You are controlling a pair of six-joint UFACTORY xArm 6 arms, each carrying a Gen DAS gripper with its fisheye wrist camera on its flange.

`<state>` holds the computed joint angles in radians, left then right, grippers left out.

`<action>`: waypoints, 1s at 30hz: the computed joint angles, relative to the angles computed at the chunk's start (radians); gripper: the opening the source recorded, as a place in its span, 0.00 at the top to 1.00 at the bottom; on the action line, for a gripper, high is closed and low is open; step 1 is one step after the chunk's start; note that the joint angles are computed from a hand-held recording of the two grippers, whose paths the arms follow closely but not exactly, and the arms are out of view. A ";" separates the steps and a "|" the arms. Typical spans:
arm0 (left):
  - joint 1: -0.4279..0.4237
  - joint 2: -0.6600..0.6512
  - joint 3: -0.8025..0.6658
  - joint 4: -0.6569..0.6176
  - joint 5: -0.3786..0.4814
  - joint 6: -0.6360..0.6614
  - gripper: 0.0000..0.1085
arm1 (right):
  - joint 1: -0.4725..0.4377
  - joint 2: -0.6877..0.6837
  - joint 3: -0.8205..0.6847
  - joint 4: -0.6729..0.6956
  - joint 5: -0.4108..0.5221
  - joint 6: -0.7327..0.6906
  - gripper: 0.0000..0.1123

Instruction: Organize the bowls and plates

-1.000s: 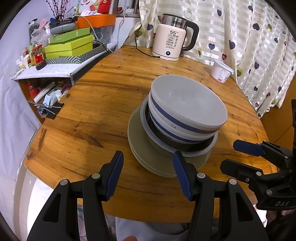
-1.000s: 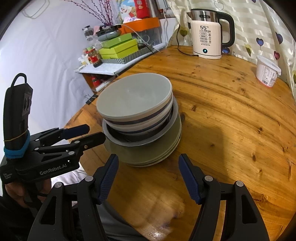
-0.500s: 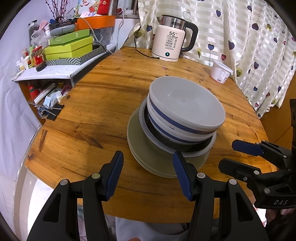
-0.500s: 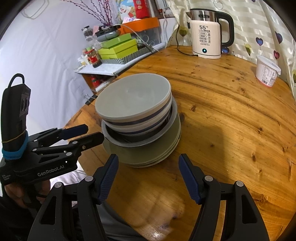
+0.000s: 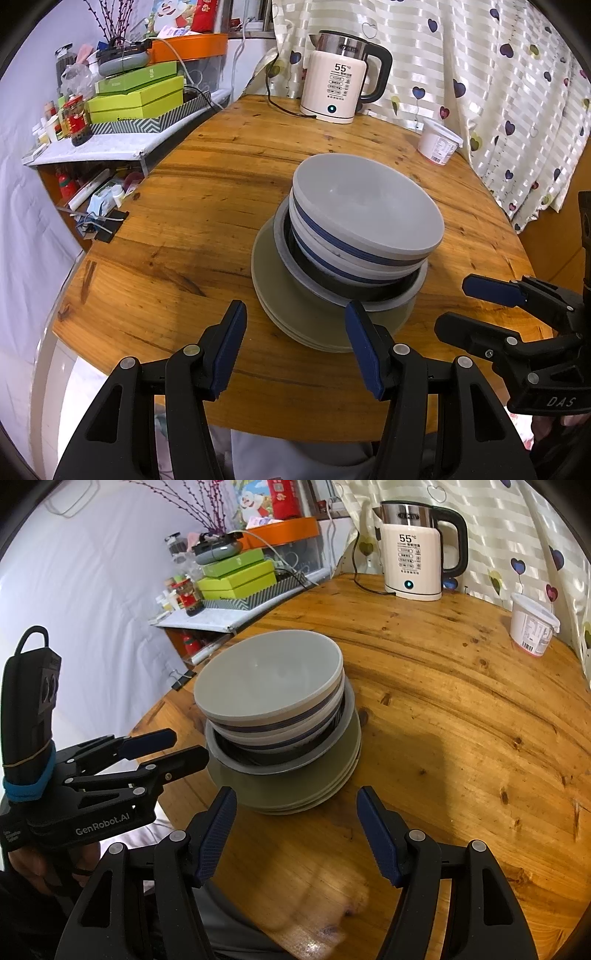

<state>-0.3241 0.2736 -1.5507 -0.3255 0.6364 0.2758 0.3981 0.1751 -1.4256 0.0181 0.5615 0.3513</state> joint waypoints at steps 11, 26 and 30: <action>-0.001 -0.002 0.004 0.003 0.001 -0.002 0.48 | 0.001 -0.001 -0.003 -0.003 0.005 0.002 0.39; -0.004 -0.008 0.011 0.004 0.000 -0.002 0.48 | 0.007 -0.003 -0.002 -0.013 0.006 0.003 0.39; -0.007 -0.014 0.019 0.007 -0.002 -0.005 0.48 | 0.007 -0.002 -0.003 -0.012 0.006 0.002 0.39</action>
